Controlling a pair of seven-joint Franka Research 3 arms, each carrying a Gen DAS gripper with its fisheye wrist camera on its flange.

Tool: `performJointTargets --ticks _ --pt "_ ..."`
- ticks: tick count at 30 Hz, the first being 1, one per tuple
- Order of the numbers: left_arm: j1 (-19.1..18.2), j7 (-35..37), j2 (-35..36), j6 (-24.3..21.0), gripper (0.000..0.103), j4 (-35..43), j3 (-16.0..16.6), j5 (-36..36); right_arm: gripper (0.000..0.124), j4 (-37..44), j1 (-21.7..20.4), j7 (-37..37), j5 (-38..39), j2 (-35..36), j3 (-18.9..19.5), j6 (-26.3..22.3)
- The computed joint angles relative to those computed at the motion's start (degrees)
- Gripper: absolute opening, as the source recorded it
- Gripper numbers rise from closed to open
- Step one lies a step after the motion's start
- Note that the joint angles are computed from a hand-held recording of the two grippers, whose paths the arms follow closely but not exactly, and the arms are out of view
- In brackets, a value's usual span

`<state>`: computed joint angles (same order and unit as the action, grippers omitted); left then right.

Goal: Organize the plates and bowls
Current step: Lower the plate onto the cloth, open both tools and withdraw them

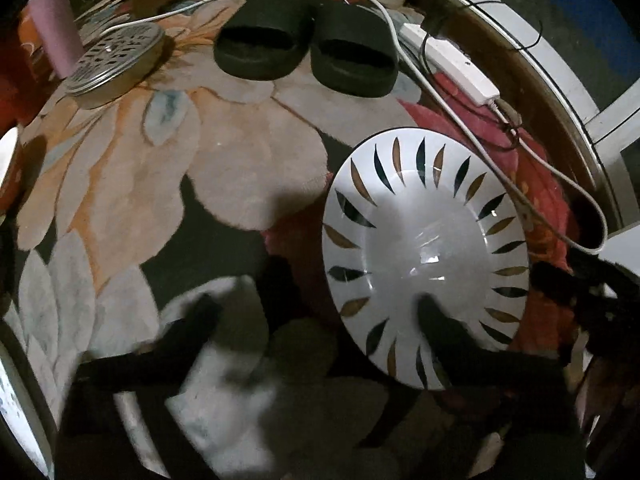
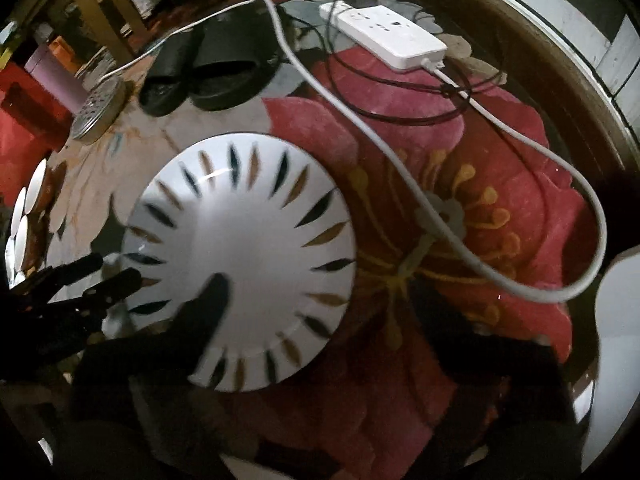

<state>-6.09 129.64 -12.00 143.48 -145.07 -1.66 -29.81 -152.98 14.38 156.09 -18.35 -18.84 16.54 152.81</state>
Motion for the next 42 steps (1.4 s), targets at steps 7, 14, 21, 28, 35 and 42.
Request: performJointTargets --ticks 7,14,21,28,35,42 --pt "0.4 0.3 -4.6 -2.8 0.102 -1.5 1.5 2.4 0.101 2.1 5.0 -1.1 8.8 1.9 -1.6 -3.3" --pt "0.4 1.3 -7.0 -4.8 0.102 -1.8 3.0 3.1 0.101 4.3 5.5 2.0 7.0 1.7 0.0 -7.2" --pt "1.3 2.3 -8.0 -5.4 0.102 -1.8 4.3 3.7 0.101 7.0 6.4 3.4 4.5 3.3 0.1 -8.5" --pt "2.8 3.2 -7.9 -6.3 0.102 -1.1 5.4 3.7 0.102 10.2 7.9 4.4 2.4 5.7 -0.1 -10.2" --pt "4.4 3.9 -7.8 -7.0 0.102 -0.4 5.9 3.9 0.102 12.5 9.5 4.8 1.5 7.0 -0.8 -12.1" --pt "5.9 4.6 -7.7 -7.3 0.102 0.1 6.5 4.3 0.102 15.1 10.8 4.5 1.1 8.7 -1.0 -13.4"
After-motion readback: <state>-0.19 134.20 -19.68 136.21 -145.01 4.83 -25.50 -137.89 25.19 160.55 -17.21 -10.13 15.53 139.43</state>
